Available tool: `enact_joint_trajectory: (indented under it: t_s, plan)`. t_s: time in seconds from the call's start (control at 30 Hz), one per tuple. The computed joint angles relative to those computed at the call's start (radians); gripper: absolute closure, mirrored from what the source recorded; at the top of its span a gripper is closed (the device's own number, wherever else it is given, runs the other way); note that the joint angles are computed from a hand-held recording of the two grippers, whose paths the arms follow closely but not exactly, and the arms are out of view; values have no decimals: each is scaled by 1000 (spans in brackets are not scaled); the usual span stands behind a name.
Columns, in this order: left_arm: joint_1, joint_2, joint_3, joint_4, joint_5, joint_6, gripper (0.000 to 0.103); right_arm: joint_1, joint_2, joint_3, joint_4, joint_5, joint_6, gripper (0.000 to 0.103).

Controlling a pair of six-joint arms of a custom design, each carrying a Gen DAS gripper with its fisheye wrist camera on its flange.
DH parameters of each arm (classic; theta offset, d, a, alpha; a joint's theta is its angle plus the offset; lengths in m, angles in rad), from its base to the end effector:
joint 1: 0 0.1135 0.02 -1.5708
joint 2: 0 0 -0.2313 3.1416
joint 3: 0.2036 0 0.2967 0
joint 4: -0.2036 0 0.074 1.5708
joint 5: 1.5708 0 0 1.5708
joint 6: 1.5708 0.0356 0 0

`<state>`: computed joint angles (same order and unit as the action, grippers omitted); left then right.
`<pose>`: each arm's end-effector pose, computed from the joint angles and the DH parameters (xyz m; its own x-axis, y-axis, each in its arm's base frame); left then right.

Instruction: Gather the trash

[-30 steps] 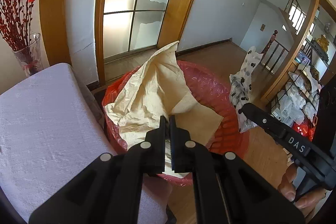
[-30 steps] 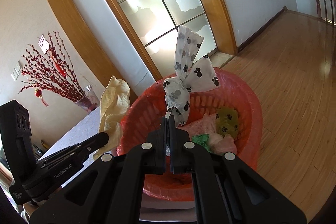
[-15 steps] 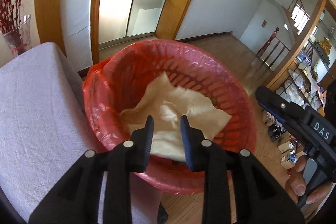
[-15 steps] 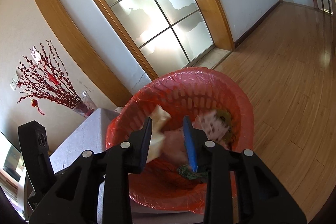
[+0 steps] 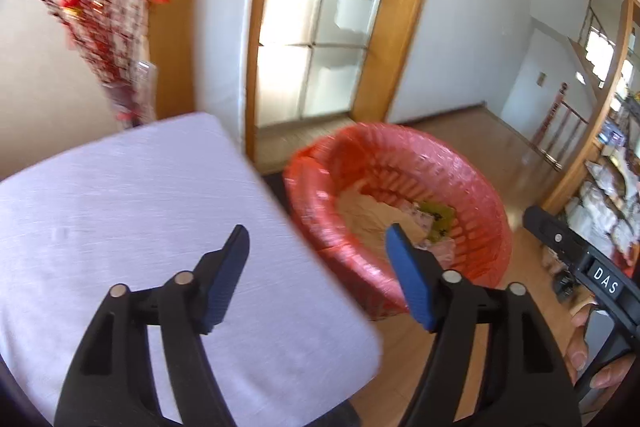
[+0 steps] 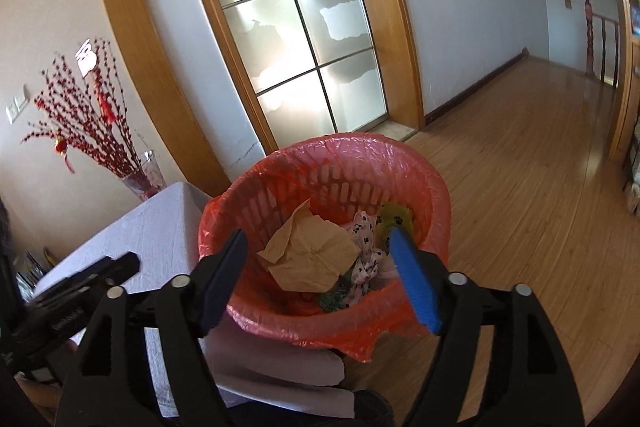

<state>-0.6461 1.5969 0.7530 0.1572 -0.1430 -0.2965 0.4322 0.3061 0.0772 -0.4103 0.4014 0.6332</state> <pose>0.2813 -0.2057 0.0982 -0.6325 0.1148 -0.7660 0.3379 0.9308 -0.1395 0.1709 0.0635 0.1120 -0.4963 0.3709 -0.7849 0.2393 0.9276 0.2870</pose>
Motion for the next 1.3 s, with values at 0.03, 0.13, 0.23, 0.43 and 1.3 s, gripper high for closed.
enact_joint_trajectory:
  t_s: [0.03,0.13,0.23,0.43,1.3]
  plan:
    - [-2,-59,-52,8,-33,8,29,44,-7,4,-18,45,13,21]
    - [-11,-231,-188,7,-143,24,21,188,16,34,-61,191,63,15]
    - [-35,-432,-320,-29,-267,32,13,339,95,80,-77,338,129,11]
    - [-89,-792,-499,-199,-474,24,4,583,388,235,-149,580,317,4]
    - [-244,-1576,-725,-831,-681,-182,4,954,924,535,-694,746,1085,4]
